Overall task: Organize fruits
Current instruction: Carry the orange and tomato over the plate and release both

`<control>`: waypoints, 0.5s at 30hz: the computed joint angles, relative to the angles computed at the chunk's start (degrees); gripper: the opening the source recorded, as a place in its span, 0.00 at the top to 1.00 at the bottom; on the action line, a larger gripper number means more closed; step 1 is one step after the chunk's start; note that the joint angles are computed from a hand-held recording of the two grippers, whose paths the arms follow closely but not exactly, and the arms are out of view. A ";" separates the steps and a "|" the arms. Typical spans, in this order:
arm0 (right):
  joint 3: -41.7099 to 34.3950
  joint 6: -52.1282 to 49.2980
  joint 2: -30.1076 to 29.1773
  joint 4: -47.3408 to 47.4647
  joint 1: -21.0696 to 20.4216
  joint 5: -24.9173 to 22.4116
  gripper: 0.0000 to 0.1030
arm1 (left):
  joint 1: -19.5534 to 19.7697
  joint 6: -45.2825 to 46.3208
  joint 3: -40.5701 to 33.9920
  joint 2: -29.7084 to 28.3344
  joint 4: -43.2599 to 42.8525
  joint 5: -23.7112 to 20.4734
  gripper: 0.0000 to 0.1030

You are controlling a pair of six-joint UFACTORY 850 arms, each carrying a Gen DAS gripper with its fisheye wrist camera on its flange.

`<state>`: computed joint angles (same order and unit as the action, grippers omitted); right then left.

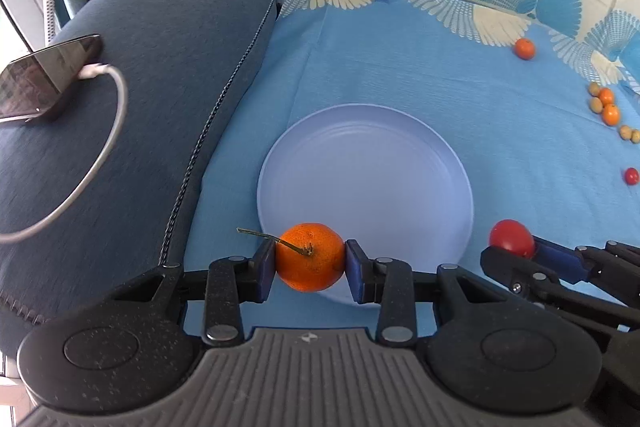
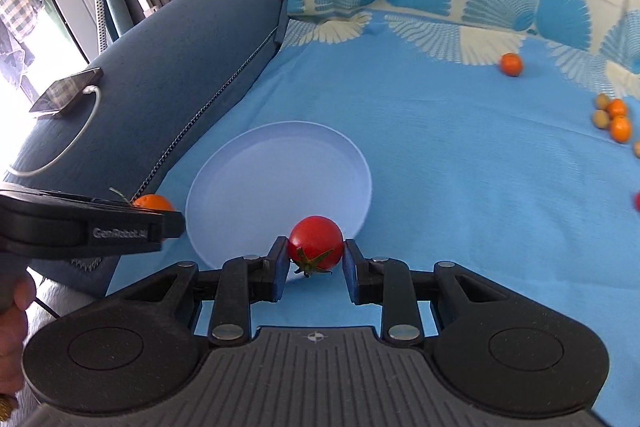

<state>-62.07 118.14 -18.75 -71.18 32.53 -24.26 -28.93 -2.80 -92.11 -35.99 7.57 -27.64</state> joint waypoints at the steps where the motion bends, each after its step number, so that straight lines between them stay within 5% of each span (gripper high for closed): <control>1: -0.26 -0.40 -0.41 -0.03 -0.58 0.73 0.71 | -0.02 -0.15 -1.15 -1.00 -0.03 -0.50 0.61; 13: -4.62 -6.75 -6.27 3.96 -5.14 6.76 0.71 | 0.55 2.58 -10.88 -10.03 -1.93 -5.74 0.60; 15: -5.23 -7.22 -6.97 4.46 -5.56 7.48 0.71 | 0.92 6.41 -11.45 -10.45 -5.10 -5.52 0.40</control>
